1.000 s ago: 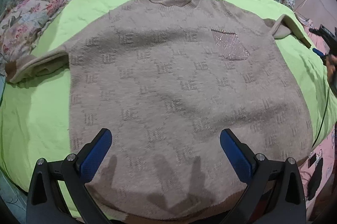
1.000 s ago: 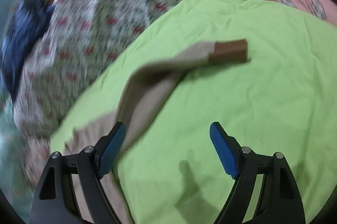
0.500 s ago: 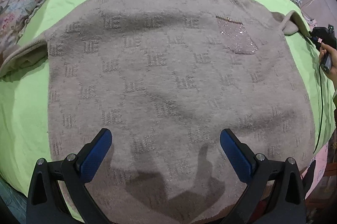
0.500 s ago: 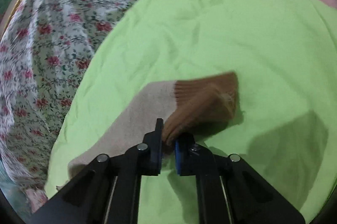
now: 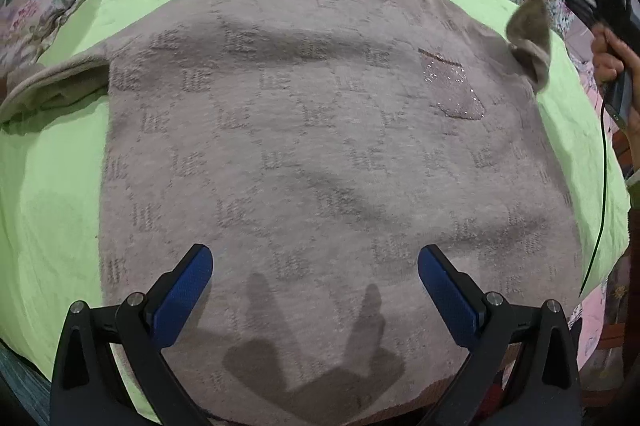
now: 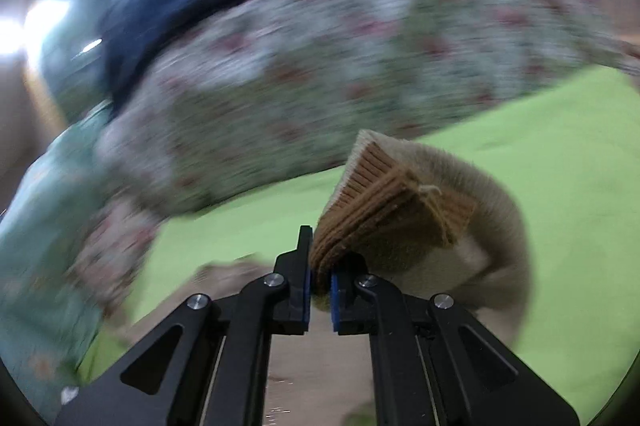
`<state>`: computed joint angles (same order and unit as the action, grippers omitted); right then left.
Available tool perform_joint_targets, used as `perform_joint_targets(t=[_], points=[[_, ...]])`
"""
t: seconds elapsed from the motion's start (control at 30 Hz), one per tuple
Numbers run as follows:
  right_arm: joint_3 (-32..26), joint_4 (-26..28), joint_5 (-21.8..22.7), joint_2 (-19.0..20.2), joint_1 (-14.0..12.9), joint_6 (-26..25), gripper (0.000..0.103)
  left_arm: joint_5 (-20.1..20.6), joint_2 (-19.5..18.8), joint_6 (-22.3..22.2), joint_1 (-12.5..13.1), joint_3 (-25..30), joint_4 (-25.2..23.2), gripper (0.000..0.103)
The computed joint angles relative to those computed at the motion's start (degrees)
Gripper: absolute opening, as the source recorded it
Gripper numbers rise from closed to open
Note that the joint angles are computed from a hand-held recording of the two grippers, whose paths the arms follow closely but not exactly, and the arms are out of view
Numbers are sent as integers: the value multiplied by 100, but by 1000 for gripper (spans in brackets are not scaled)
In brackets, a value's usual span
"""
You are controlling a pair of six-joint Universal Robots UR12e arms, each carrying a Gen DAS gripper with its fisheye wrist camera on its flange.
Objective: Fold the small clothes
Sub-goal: 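Grasp the brown cuff of a sweater sleeve with the right gripper, then carry the sleeve cuff across the sweater body with the right gripper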
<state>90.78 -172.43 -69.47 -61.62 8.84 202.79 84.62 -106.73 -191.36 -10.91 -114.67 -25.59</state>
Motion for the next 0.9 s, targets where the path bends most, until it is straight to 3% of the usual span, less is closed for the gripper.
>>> perform_joint_targets(t=[0.1, 0.2, 0.4, 0.63, 0.7, 0.77, 0.83, 0.9], points=[[-381, 109, 938, 353, 259, 50, 8, -100, 40, -70, 99, -61, 16, 103], [-667, 267, 1472, 678, 481, 169, 8, -237, 71, -108, 221, -127, 129, 103], [-1085, 869, 1960, 1231, 894, 208, 8, -327, -9, -126, 411, -62, 178, 103], [-1287, 1761, 2018, 1426, 1031, -107, 17, -899, -358, -245, 620, 291, 314, 103], [-1218, 1674, 2161, 1421, 991, 41, 25, -1066, -495, -307, 646, 415, 377, 103], [-1058, 1332, 2263, 1359, 926, 315, 54, -1199, -642, -341, 630, 642, 174, 103], [-920, 940, 2255, 1273, 885, 571, 57, -1182, -805, -266, 558, 879, 61, 103], [-662, 414, 2177, 1122, 816, 963, 57, -864, -1019, -226, 435, 1177, 27, 103]])
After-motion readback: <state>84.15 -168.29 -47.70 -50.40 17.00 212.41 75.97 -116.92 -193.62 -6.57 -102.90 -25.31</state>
